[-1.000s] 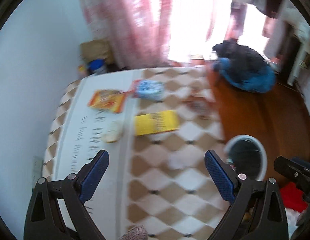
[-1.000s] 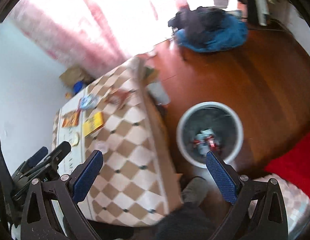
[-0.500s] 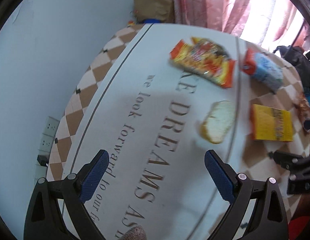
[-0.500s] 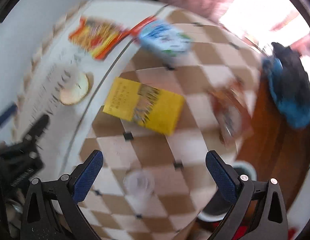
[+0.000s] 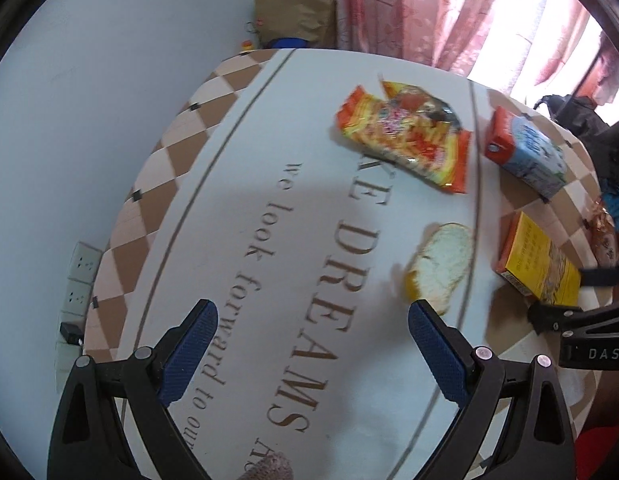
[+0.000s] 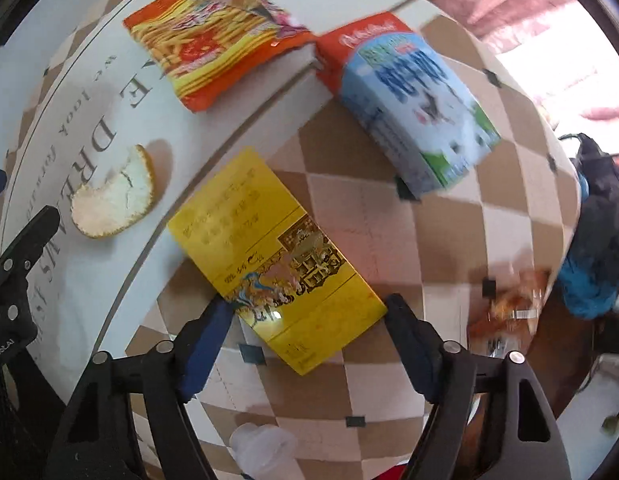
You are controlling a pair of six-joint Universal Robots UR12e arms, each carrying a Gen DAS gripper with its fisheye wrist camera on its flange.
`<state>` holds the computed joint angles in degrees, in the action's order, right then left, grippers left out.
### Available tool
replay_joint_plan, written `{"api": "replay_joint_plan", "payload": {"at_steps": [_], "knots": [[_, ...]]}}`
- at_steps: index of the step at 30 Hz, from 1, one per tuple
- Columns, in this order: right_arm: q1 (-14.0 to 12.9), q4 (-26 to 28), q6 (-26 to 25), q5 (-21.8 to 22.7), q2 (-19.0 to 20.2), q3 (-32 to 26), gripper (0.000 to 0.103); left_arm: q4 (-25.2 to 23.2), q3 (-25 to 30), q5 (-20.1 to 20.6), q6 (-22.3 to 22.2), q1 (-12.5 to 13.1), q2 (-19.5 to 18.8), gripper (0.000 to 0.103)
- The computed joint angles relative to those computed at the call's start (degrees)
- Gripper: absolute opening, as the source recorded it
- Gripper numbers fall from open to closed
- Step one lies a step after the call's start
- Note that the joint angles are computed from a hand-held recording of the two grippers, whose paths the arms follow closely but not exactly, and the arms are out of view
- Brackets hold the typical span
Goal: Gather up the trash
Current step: 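Grasp the yellow box with the right tool while the left tool grasps the bread slice, then carry the yellow box and bread slice toward the white bin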
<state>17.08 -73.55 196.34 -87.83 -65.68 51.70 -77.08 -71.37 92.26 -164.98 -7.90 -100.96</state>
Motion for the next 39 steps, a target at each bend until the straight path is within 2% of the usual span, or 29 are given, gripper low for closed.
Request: {"api": "replay_joint_plan", "payload": {"at_steps": [2, 3, 6, 8, 11, 13, 14, 16, 17, 18, 19, 20, 21, 23, 26, 28, 31, 34, 39], "knots": [[-0.47, -0.84, 5.86, 1.47, -2.02, 2.70, 0.078, -0.78, 0.48, -0.90, 1.39, -0.22, -0.23, 0.098], [-0.99, -1.94, 9.60, 3.52, -3.38, 4.59, 0.078, -1.29, 0.76, -1.29, 2.04, -0.33, -0.44, 0.098], [-2.52, -5.65, 15.66, 9.60, -6.42, 8.99, 0.080, -3.46, 1.91, -1.97, 5.23, -1.02, -1.64, 0.098], [-2.38, -8.08, 15.99, 7.99, -7.59, 10.40, 0.088, -4.05, 2.20, -1.77, 7.73, -1.69, -2.37, 0.097], [-1.34, -9.58, 13.09, 3.04, -7.76, 10.53, 0.089, -4.54, 2.62, -1.99, 10.74, -2.43, -3.41, 0.096], [-0.91, -9.69, 11.55, 2.21, -7.08, 9.97, 0.091, -3.90, 2.56, -3.13, 11.57, -2.36, -3.61, 0.094], [-0.89, -10.47, 11.59, 2.55, -7.03, 10.07, 0.091, -4.00, 2.77, -3.81, 11.85, -2.31, -3.76, 0.088], [-1.13, -11.22, 12.68, 3.05, -6.85, 9.97, 0.091, -6.34, 4.07, -6.82, 12.04, -1.70, -4.37, 0.070], [-1.25, -11.50, 13.53, 3.20, -7.15, 10.35, 0.090, -6.82, 4.32, -8.07, 11.77, -1.45, -4.42, 0.057], [-1.61, -11.04, 13.74, 2.95, -6.35, 9.27, 0.090, -6.50, 4.32, -8.12, 11.91, -1.47, -4.38, 0.048], [-1.95, -9.75, 14.75, 2.34, -5.52, 7.74, 0.090, -6.66, 4.45, -8.18, 12.04, -1.49, -4.43, 0.044], [-2.06, -9.68, 16.00, 2.40, -5.50, 7.56, 0.088, -6.74, 4.73, -8.29, 12.20, -1.46, -4.55, 0.034], [-2.11, -11.07, 16.47, 2.79, -5.87, 8.27, 0.088, -6.73, 4.86, -8.21, 12.29, -1.43, -4.60, 0.031], [-2.54, -14.37, 15.92, 4.86, -6.92, 10.06, 0.088, -6.99, 4.96, -8.07, 12.23, -1.25, -4.53, 0.030], [-2.28, -12.30, 13.54, 6.60, -6.33, 9.34, 0.090, -6.62, 4.38, -7.93, 12.30, -0.35, -4.06, 0.029], [-1.10, -9.76, 10.66, 3.76, -4.96, 7.34, 0.090, -6.45, 3.58, -8.02, 11.34, 0.31, -3.36, 0.028], [0.03, -8.14, 9.35, 0.29, -4.01, 5.81, 0.088, -5.27, 2.17, -7.77, 10.07, 1.16, -2.13, 0.028], [1.83, -9.30, 10.64, -2.46, -3.80, 5.40, 0.073, -2.88, 0.09, -6.70, 9.27, 1.61, -0.46, 0.028], [2.00, -11.66, 16.33, -0.71, -5.12, 7.24, 0.070, -1.84, -1.99, -7.40, 8.01, 2.80, 1.86, 0.028]]}}
